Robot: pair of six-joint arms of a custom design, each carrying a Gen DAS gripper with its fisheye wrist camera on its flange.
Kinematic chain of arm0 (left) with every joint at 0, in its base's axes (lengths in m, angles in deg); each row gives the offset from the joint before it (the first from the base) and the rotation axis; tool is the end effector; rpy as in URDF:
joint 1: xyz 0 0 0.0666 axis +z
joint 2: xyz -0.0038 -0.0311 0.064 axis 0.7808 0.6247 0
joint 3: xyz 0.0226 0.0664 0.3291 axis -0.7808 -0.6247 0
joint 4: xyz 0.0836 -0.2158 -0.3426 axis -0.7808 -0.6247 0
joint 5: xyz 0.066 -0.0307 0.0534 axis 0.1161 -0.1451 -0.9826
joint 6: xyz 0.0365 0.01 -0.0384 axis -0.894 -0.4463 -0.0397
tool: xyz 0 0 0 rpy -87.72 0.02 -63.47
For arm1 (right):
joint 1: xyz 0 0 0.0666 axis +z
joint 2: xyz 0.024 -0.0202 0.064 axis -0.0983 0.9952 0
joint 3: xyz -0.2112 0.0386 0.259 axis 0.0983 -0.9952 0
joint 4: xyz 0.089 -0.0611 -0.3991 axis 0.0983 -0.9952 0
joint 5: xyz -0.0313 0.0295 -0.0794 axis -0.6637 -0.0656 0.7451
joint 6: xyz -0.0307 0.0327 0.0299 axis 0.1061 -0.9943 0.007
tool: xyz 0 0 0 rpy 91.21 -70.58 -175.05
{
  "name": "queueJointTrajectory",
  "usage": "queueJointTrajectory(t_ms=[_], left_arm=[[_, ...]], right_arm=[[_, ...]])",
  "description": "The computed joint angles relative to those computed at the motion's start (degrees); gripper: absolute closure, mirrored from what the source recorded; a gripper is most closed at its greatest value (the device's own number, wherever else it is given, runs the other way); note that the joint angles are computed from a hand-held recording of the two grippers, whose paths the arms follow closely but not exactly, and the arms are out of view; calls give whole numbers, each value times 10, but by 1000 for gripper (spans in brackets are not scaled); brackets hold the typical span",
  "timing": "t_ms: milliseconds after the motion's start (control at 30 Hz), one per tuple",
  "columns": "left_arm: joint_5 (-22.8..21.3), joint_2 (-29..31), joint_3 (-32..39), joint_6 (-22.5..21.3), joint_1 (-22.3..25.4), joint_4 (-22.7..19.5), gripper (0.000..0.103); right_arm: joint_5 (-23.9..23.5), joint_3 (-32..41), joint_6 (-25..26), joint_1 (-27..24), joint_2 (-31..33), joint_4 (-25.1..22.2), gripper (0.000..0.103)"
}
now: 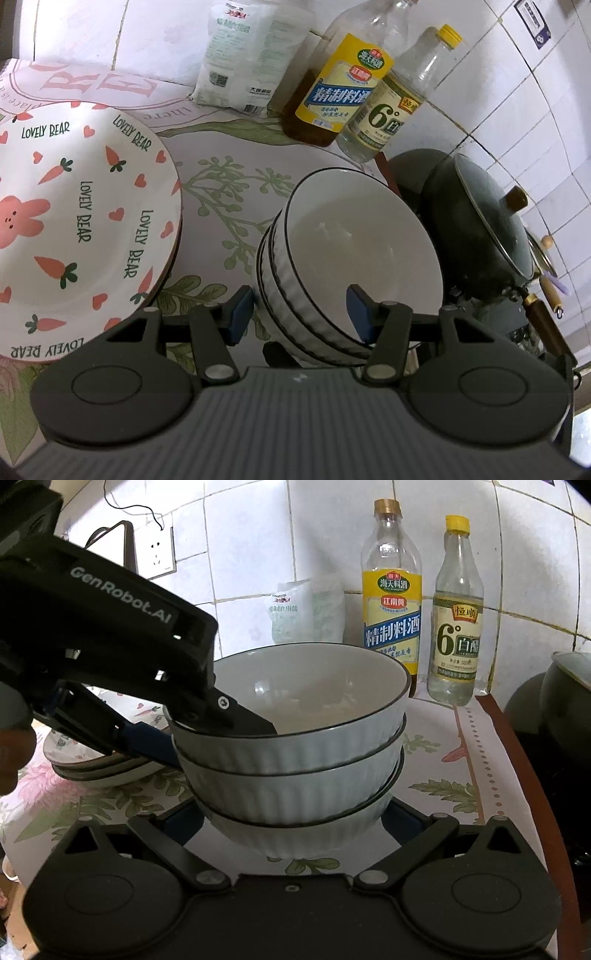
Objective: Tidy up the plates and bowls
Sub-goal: 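Lift the three-bowl stack and carry it over the bunny plate stack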
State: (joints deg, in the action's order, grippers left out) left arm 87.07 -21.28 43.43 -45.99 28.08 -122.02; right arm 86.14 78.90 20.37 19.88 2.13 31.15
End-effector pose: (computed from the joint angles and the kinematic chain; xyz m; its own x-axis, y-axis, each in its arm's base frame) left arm 0.3156 -0.1425 0.3974 -0.8287 -0.2369 -0.5072 0.0422 0.8770 -0.4785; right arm 0.2946 0.1424 0.3308 -0.4712 -0.1855 -0.8623 -0.4579 0.8870 0.0594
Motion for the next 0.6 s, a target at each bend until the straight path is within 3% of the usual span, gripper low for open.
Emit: queueJointTrajectory(t_ms=[200, 400, 600], left_arm=[[-1, -12, -1, -18, -7, -3, 50], [5, -31, 6, -36, -5, -33, 50], [31, -64, 5, -53, 21, -64, 50]], right_arm=[[22, 0, -1, 10, -19, -16, 0], [48, 24, -19, 35, -31, -64, 0], [90, 43, -38, 78, -38, -81, 0]])
